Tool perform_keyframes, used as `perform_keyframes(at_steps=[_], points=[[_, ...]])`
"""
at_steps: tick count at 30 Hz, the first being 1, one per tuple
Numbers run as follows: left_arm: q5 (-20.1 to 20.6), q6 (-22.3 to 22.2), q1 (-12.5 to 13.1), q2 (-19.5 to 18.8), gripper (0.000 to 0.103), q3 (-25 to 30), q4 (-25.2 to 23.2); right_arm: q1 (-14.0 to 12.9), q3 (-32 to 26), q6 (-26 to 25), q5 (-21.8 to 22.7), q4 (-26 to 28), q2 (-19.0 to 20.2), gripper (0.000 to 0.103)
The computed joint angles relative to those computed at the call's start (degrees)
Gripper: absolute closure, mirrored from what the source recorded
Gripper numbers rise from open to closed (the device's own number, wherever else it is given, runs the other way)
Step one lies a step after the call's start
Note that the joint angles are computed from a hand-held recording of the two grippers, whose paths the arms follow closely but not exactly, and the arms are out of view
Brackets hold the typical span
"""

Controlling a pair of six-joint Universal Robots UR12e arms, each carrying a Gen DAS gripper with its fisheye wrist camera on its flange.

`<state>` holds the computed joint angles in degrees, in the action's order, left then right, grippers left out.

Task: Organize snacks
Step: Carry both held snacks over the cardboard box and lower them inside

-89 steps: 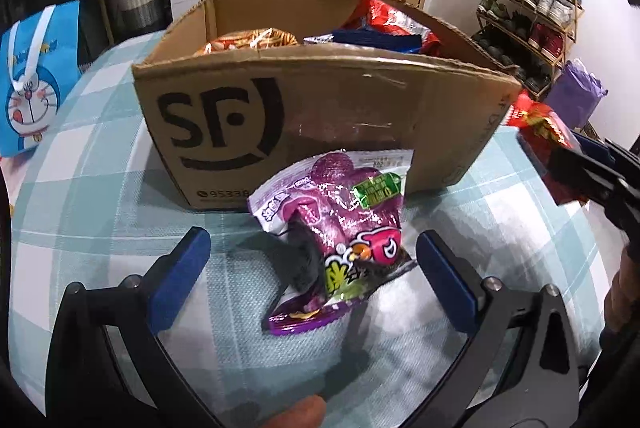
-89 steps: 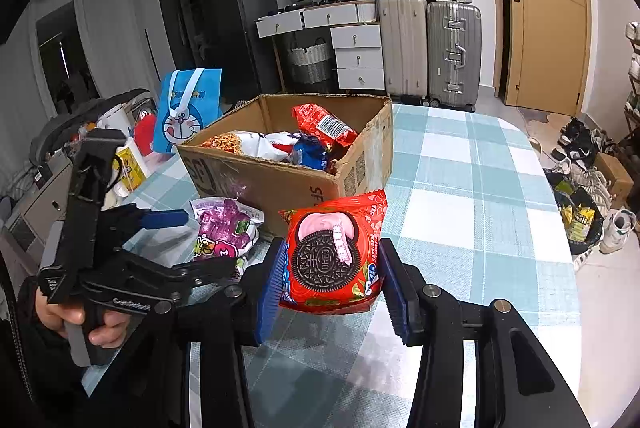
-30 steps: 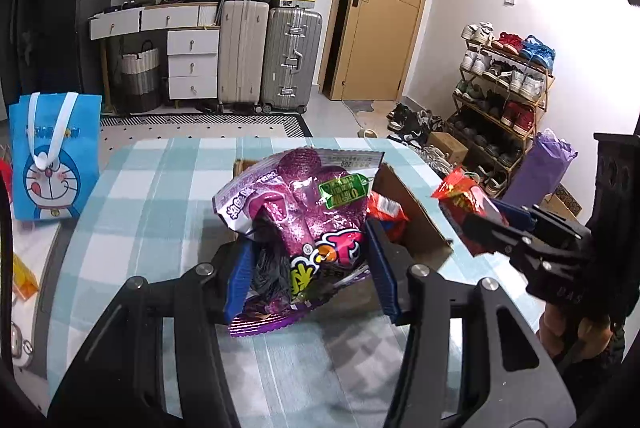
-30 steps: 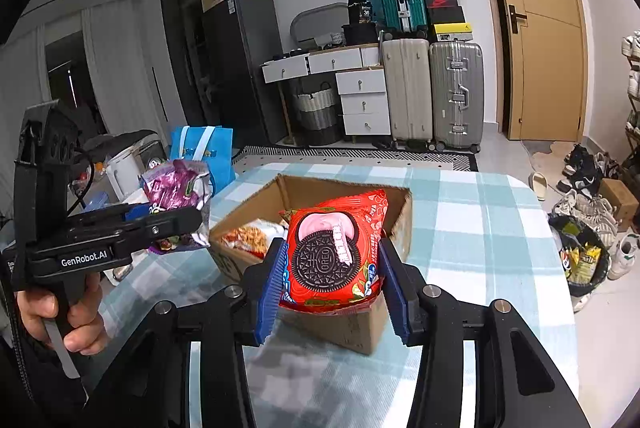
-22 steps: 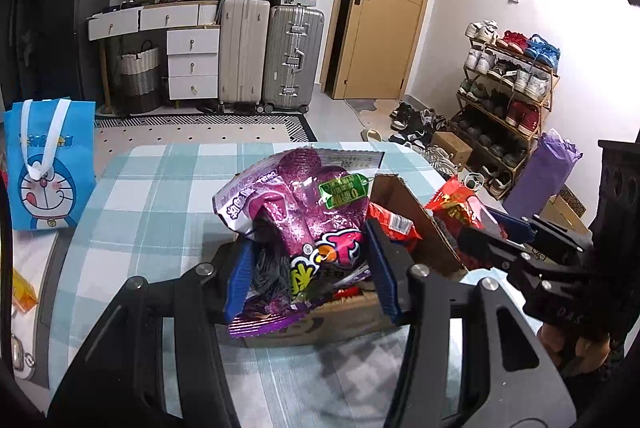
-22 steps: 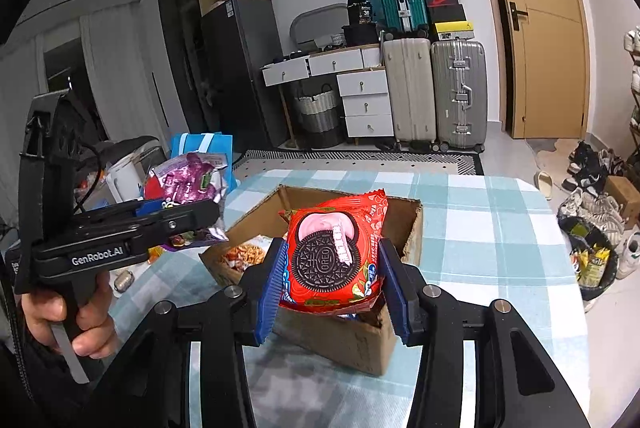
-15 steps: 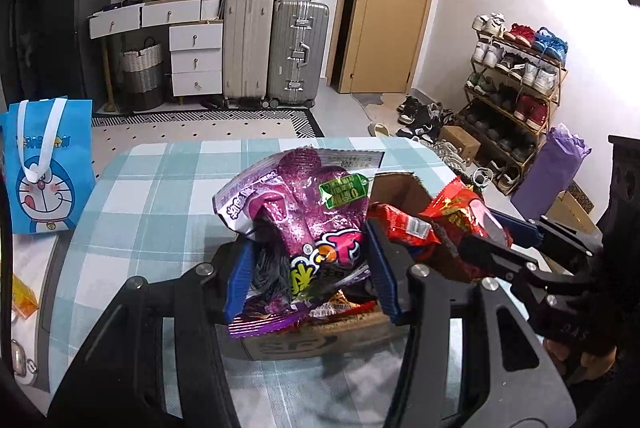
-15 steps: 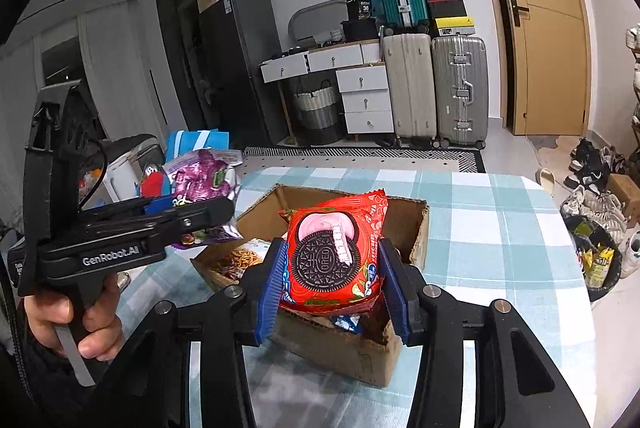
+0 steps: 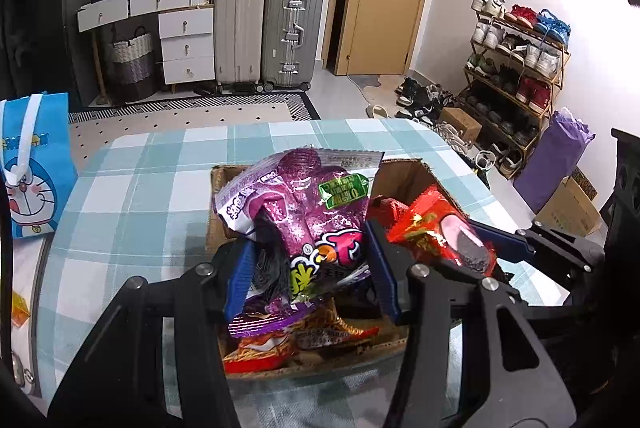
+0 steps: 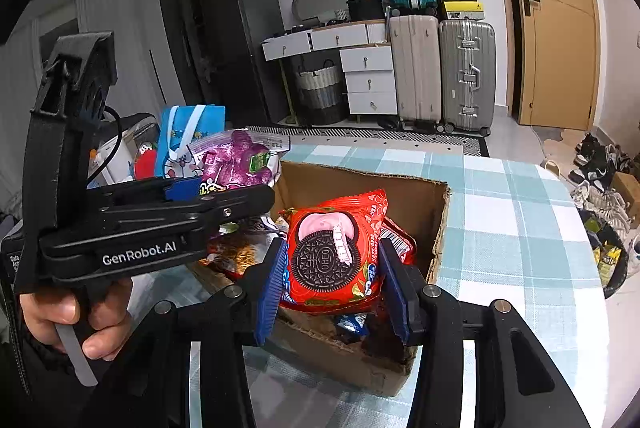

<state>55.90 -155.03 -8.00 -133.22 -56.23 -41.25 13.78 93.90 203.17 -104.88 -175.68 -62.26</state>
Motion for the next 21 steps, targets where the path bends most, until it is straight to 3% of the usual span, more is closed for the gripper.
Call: perform_keyframes(at_steps=[21], points=[[3.98,2.98,-1.99,-4.66,0.054,5.63,-4.31,-0.58,-0.95,-3.38,-1.48,2.12,1.64,0.057]])
